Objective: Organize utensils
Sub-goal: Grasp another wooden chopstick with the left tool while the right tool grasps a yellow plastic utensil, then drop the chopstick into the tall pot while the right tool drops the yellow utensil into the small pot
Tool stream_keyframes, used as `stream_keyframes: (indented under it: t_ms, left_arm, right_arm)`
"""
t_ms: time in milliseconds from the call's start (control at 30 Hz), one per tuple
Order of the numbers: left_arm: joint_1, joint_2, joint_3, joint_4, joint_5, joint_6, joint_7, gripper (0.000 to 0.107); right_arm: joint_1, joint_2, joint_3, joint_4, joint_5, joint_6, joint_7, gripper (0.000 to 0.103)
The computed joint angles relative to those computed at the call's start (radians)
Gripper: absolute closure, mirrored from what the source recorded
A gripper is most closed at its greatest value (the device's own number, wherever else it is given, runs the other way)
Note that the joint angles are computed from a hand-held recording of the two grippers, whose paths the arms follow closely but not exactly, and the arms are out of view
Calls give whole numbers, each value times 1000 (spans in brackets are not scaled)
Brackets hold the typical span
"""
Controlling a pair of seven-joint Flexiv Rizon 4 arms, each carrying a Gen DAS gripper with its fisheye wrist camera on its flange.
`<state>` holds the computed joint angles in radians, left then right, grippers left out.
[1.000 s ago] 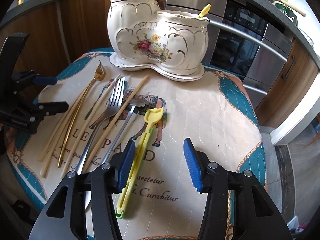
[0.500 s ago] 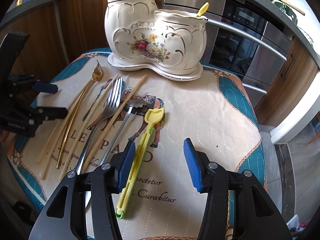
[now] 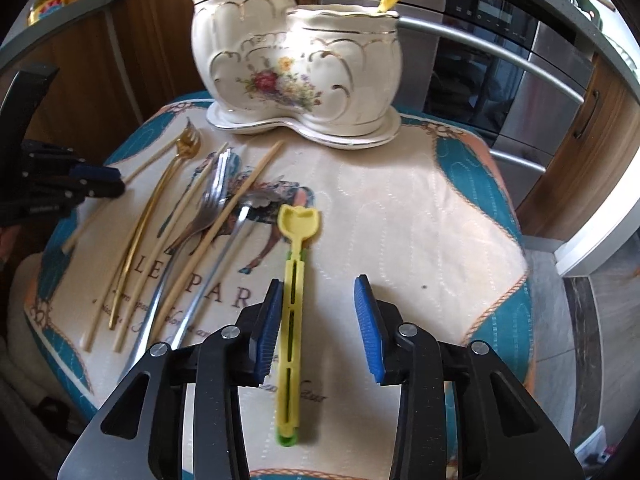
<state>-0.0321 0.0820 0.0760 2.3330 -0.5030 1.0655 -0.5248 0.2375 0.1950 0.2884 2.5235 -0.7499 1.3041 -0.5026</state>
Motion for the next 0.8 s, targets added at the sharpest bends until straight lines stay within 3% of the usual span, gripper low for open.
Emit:
stream_keyframes:
  t_ms: [233,433,500,567,633,800]
  left_arm:
    - [4,-38,-11,-29,-32,28,-22,86]
    - [-6,-62,-26,-42,-77,36,-2,86]
    - [-7,-69,-29,-43,-100,39,18,86]
    - [-8,-70,-30,-40,-116,43,37,90]
    - [-7,-69,-29,-36,-134,46,51,101]
    - [-10,-63,-28,-25,-205,44,108,101]
  right_arm:
    - [10,-32,-7,-27,0,-2,-12,65]
    - [42,-53,-21,-47,81,-8,-89,78]
    - [62,-54,-25,-48,150,5,-142,93]
    - [65,-57,-23,-47,176,20,-156,93]
    - [57,-56,-20,-38,172,48,-148,93]
    - [8,-53,-13,-12,112,131,-63,93]
